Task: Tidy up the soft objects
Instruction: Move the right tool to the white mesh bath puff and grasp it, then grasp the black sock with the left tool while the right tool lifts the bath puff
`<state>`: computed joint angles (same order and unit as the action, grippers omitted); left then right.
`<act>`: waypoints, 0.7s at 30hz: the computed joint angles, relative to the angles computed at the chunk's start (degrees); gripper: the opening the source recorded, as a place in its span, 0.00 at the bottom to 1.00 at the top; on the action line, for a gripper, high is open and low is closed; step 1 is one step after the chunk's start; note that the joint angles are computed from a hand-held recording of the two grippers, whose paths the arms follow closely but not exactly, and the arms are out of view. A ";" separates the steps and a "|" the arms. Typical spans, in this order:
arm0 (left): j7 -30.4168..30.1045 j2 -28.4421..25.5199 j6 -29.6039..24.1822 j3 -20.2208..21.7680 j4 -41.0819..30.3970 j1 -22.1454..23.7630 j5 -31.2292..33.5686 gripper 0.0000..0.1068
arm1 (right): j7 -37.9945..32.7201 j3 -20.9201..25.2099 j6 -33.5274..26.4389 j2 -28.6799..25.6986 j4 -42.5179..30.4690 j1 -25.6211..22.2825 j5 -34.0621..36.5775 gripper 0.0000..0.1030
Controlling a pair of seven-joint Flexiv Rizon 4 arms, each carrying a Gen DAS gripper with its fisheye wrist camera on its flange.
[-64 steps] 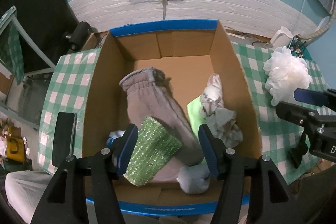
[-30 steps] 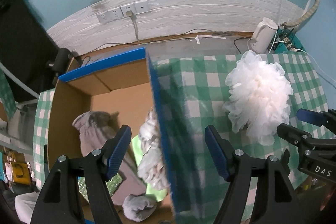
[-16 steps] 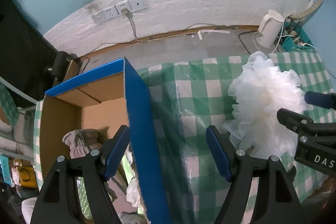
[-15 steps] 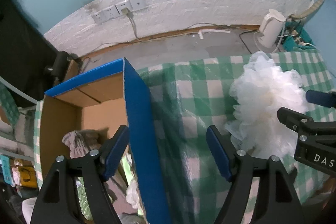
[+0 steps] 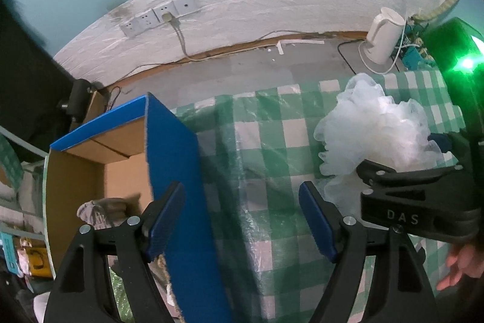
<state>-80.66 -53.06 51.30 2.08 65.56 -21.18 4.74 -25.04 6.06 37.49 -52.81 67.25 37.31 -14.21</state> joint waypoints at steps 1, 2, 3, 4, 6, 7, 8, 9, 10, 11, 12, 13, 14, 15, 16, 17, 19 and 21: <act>0.12 -0.11 -0.05 0.01 -0.01 -0.02 0.10 0.74 | -0.22 0.20 0.47 -0.15 0.18 -0.20 0.24 0.85; 0.21 -0.26 -0.20 0.03 -0.08 -0.02 0.15 0.74 | -0.50 0.42 0.81 -0.34 0.23 -0.38 0.50 0.87; 0.29 -0.43 -0.57 0.05 -0.20 0.02 0.13 0.74 | -0.94 0.83 1.43 -0.63 0.35 -0.73 1.03 0.88; 0.33 -0.61 -1.05 0.01 -0.35 0.11 0.01 0.74 | -1.26 1.37 2.23 -0.79 0.65 -1.17 1.87 0.90; 0.24 -0.89 -1.86 0.03 -0.67 0.22 -0.17 0.74 | -2.22 3.31 5.01 -1.50 1.19 -2.71 4.84 0.91; 0.12 -0.99 -2.12 0.04 -0.72 0.26 -0.22 0.74 | -2.68 4.17 6.17 -1.91 1.25 -3.37 6.33 0.91; 0.14 -1.04 -2.20 0.00 -0.74 0.32 -0.22 0.74 | -3.21 4.83 7.41 -2.25 1.48 -3.89 7.60 0.91; 0.18 -1.09 -2.30 0.02 -0.80 0.32 -0.14 0.74 | -3.38 4.91 8.75 -2.43 1.88 -4.01 8.30 0.91; 0.20 -1.10 -2.29 0.04 -0.85 0.31 -0.06 0.74 | -3.28 4.53 9.78 -2.43 2.26 -3.79 8.41 0.91; 0.24 -1.09 -2.18 0.00 -0.83 0.33 -0.03 0.74 | -3.37 4.18 10.62 -2.49 2.50 -3.49 8.24 0.88; 0.23 -0.97 -2.02 -0.09 -0.62 0.38 -0.07 0.74 | -3.54 3.98 10.97 -2.36 2.66 -3.30 8.03 0.84; 0.32 -0.88 -2.04 -0.27 -0.52 0.48 -0.23 0.74 | -3.77 3.71 10.75 -2.34 2.44 -2.94 7.54 0.77; 0.41 -0.86 -1.99 -0.38 -0.45 0.56 -0.34 0.74 | -3.89 3.43 9.78 -2.36 1.94 -2.57 7.01 0.72; 0.58 -0.75 -1.87 -0.51 -0.27 0.63 -0.43 0.74 | -4.28 3.15 8.59 -2.37 1.31 -2.09 6.24 0.69; 0.78 -0.61 -1.63 -0.56 -0.03 0.65 -0.40 0.74 | -4.58 3.01 7.46 -2.57 0.48 -1.71 5.74 0.65; 0.83 -0.55 -1.50 -0.52 0.11 0.59 -0.37 0.74 | -4.81 2.78 6.66 -2.46 0.21 -1.33 5.25 0.61; 1.22 -0.28 -1.29 -0.62 0.58 0.59 -0.36 0.74 | -4.52 2.14 6.28 -1.75 0.75 -0.66 4.51 0.57; 1.73 0.15 -1.14 -0.94 1.28 0.73 -0.58 0.74 | -3.74 1.46 6.29 -0.71 1.99 -0.03 3.69 0.54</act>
